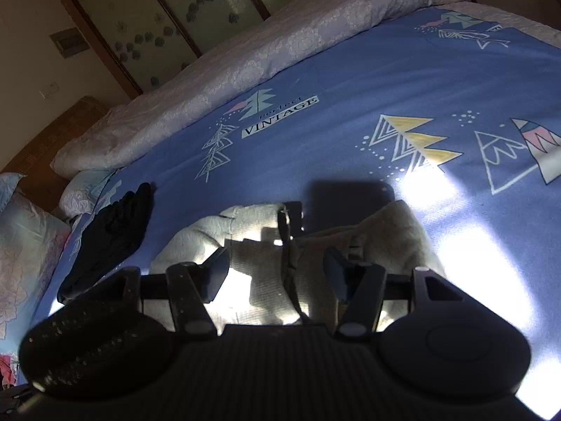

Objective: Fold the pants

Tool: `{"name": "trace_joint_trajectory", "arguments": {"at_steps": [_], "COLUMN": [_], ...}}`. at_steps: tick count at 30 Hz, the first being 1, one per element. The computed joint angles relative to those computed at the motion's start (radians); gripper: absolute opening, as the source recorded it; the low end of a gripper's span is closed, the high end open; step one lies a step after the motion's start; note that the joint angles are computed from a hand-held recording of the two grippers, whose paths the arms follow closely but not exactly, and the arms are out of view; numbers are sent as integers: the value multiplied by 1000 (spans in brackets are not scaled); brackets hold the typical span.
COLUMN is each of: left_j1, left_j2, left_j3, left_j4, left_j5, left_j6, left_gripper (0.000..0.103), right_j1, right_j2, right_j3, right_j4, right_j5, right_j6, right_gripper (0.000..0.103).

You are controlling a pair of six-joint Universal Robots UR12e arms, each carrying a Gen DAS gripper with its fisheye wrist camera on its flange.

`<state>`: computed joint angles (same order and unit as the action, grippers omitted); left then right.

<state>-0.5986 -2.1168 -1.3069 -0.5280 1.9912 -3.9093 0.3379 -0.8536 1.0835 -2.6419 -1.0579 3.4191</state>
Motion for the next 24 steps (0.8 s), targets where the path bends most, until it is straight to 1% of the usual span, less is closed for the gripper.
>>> {"name": "trace_joint_trajectory", "arguments": {"at_steps": [1,2,3,4,5,6,7,8,9,10,11,12,13,14,15,16,17,18,19,21,23,24], "left_j1": [0,1,2,4,6,6,7,8,10,10,9,9,7,6,6,5,5,6,9,14,19,22], "left_j2": [-2,-1,2,8,14,19,21,23,21,18,15,14,14,18,24,30,36,43,51,64,72,74], "left_j3": [2,2,-2,-12,-24,-32,-37,-40,-40,-36,-30,-28,-30,-39,-49,-57,-63,-73,-84,-103,-116,-120], "left_j4": [-4,-8,-3,17,44,64,77,85,87,81,67,59,61,75,86,84,77,73,72,70,64,61], "left_j5": [-2,-11,-21,-34,-50,-59,-69,-81,-92,-94,-92,-93,-91,-89,-87,-79,-69,-64,-60,-50,-50,-54], "left_j6": [7,8,11,17,24,28,32,35,37,35,31,27,24,24,24,18,6,-7,-24,-63,-101,-114], "left_gripper": [49,42,37,33,33,33,33,33,33,33,33,34,36,37,40,42,43,43,44,45,47,48], "right_j1": [4,8,10,6,-6,-21,-32,-40,-42,-41,-41,-47,-57,-68,-75,-77,-76,-74,-72,-63,-54,-50], "right_j2": [16,25,23,17,3,-15,-31,-46,-56,-61,-61,-60,-64,-71,-82,-93,-102,-107,-110,-105,-99,-94], "right_j3": [-36,-61,-66,-56,-32,6,37,61,75,78,73,69,81,105,136,157,170,175,179,164,150,145], "right_j4": [76,145,172,158,101,3,-79,-121,-138,-118,-68,-4,18,-1,-47,-72,-82,-85,-89,-71,-33,-18], "right_j5": [3,-9,-22,-14,11,38,35,7,-41,-104,-140,-143,-109,-58,-29,-16,-8,-1,8,26,21,17], "right_j6": [-38,-70,-73,-50,1,69,127,164,178,163,149,154,178,210,230,222,199,176,158,115,93,97], "right_gripper": [59,48,8,7,7,5,5,4,3,4,6,8,8,8,11,20,27,41,47,48,56,62]}}
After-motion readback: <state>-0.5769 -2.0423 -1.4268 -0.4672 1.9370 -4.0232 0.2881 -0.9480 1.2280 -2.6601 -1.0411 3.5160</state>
